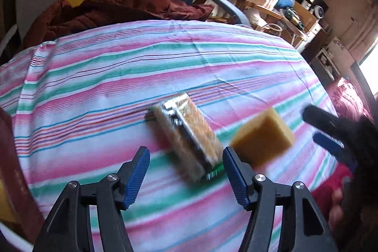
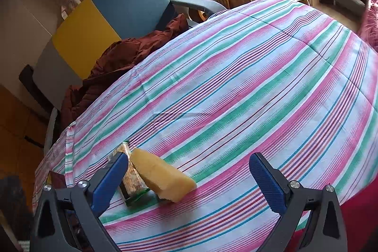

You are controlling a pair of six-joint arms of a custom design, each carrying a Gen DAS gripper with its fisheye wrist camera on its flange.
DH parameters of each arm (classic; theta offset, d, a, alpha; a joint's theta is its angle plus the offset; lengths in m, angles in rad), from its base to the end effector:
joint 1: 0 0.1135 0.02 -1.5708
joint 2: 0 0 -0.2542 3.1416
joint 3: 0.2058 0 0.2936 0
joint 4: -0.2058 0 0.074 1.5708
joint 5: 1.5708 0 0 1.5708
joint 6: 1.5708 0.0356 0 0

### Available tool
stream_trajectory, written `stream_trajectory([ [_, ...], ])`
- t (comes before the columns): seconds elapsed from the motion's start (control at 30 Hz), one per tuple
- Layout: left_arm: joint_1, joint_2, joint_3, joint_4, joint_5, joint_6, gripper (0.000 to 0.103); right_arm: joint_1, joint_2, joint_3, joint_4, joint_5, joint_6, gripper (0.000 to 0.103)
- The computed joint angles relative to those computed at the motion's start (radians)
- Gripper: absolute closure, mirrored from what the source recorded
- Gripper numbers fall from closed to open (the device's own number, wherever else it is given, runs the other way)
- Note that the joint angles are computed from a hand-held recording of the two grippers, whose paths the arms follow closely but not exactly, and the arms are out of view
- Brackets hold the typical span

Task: Organize objects
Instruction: 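Move both tools back to the snack bar and last sponge, then grasp the wrapped snack bar with the left tool while the right grasps the yellow sponge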

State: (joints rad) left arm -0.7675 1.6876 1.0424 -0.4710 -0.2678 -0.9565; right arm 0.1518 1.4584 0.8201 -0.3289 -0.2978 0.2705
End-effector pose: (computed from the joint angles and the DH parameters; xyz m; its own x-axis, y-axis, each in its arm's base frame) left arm 0.2677 -0.2452 0.1437 -0.8515 -0.2735 -0.4474 -0.1906 0.9563 -0.2218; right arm 0.3141 0.0586 0.1541 -0.8669 0.1258 -0.4824 -0.0805 0.9196 0.3845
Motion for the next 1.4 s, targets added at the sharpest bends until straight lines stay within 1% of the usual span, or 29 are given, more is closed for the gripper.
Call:
stream_trajectory([
  [0.27, 0.089, 0.228, 0.181, -0.018, 0.051, 0.031, 0.038, -0.023, 0.019, 0.011, 0.001, -0.036, 0.012, 0.0],
  [0.33, 0.085, 0.226, 0.156, 0.03, 0.011, 0.062, 0.038, -0.023, 0.02, 0.011, 0.003, -0.043, 0.012, 0.0],
  [0.4, 0.083, 0.206, 0.112, 0.081, 0.008, 0.078, 0.039, -0.024, 0.02, 0.012, 0.007, -0.064, 0.011, 0.0],
  [0.47, 0.078, 0.193, 0.09, 0.096, 0.0, 0.094, 0.042, -0.025, 0.018, 0.01, 0.014, -0.101, 0.004, 0.0],
  [0.57, 0.075, 0.179, 0.081, 0.076, 0.001, 0.114, 0.047, -0.003, 0.011, 0.011, 0.011, -0.116, -0.024, 0.0],
  [0.63, 0.072, 0.166, 0.07, 0.069, 0.002, 0.12, 0.05, 0.018, 0.014, 0.014, 0.0, -0.101, -0.045, 0.0],
  [0.83, 0.04, 0.108, 0.003, 0.073, -0.013, 0.107, 0.05, 0.079, 0.06, 0.046, -0.044, -0.056, -0.109, 0.0],
  [1.03, -0.023, 0.015, -0.108, 0.094, -0.037, 0.045, 0.05, 0.119, 0.122, 0.082, -0.06, 0.009, -0.161, 0.0],
  [1.13, -0.068, -0.034, -0.172, 0.116, -0.064, 0.006, 0.05, 0.151, 0.111, 0.062, -0.032, 0.061, -0.193, 0.0],
  [1.17, -0.083, -0.05, -0.193, 0.126, -0.074, -0.003, 0.05, 0.164, 0.104, 0.054, -0.022, 0.083, -0.209, 0.004],
  [1.2, -0.096, -0.061, -0.207, 0.132, -0.083, -0.011, 0.05, 0.173, 0.104, 0.054, -0.022, 0.099, -0.223, 0.019],
  [1.23, -0.103, -0.071, -0.222, 0.142, -0.087, -0.012, 0.05, 0.182, 0.107, 0.055, -0.027, 0.112, -0.232, 0.032],
  [1.27, -0.107, -0.083, -0.236, 0.15, -0.087, -0.01, 0.05, 0.19, 0.115, 0.061, -0.035, 0.126, -0.238, 0.054],
  [1.3, -0.106, -0.089, -0.243, 0.156, -0.083, -0.002, 0.05, 0.193, 0.118, 0.063, -0.037, 0.143, -0.242, 0.057],
  [1.4, -0.097, -0.107, -0.267, 0.186, -0.065, 0.008, 0.05, 0.187, 0.111, 0.059, -0.038, 0.144, -0.24, 0.058],
])
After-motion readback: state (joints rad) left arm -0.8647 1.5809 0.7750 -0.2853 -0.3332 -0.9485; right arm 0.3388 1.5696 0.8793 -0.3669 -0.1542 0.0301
